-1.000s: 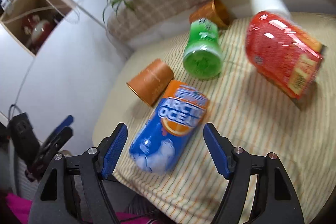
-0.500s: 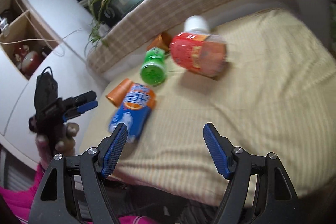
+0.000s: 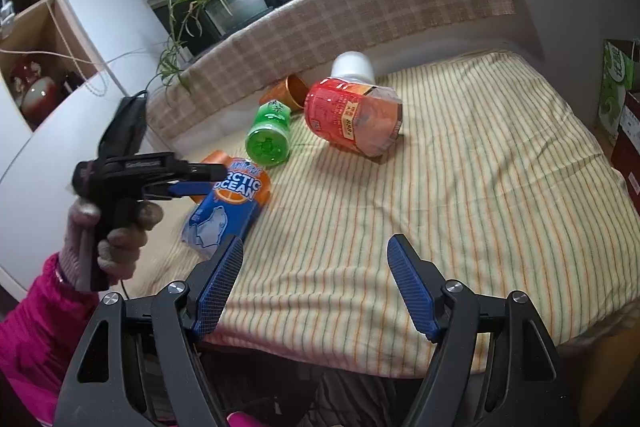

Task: Flip cup upright
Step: 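Lower the upright cup onto the table with the right gripper, then grasp the upright cup with the left gripper and adjust it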

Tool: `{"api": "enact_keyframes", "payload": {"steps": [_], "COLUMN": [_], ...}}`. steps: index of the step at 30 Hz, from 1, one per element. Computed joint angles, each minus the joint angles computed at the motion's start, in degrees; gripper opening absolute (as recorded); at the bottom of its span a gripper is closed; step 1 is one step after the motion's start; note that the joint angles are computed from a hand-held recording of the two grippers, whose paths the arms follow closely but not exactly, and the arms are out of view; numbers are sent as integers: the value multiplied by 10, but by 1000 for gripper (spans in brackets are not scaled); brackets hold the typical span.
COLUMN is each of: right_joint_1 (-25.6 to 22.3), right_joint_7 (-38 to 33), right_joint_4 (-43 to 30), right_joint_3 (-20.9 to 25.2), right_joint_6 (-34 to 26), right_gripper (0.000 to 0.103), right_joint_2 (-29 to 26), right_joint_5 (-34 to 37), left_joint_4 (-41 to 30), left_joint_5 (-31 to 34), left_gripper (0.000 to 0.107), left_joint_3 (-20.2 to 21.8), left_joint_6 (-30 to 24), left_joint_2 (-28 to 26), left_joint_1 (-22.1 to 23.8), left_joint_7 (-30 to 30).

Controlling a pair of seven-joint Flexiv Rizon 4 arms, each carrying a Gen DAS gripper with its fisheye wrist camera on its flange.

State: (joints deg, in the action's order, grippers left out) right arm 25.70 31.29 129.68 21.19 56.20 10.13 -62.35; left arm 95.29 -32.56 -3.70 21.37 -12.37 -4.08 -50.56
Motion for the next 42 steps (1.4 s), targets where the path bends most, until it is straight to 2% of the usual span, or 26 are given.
{"api": "enact_keyframes", "payload": {"steps": [1,8,10,19,35,42], "right_joint_1": [1,3,3,3,4,4], "right_joint_7": [0,-2,-1,6,0,-2], "right_joint_4": [-2,0,2,6,1,1], "right_joint_3": [0,-1,-1,1,-5,-7], "right_joint_6": [0,4,3,2,11,16], "right_gripper": [75,75,75,75,75,75], "right_joint_2": [-2,-5,-4,-3,-14,-16], "right_joint_5": [-1,2,5,11,7,5], "left_joint_4": [-5,-16,-15,20,134,158], "left_joint_5": [4,13,15,4,-70,-92], "left_gripper": [76,70,62,61,60,60], "left_joint_3": [-1,-5,-6,-4,8,8], "left_joint_6": [-4,-7,-7,31,208,263], "left_joint_2": [-5,-22,-22,4,96,109], "left_joint_1": [-1,-3,-4,-11,-39,-55], "left_joint_7": [-5,-16,-13,14,104,128]}}
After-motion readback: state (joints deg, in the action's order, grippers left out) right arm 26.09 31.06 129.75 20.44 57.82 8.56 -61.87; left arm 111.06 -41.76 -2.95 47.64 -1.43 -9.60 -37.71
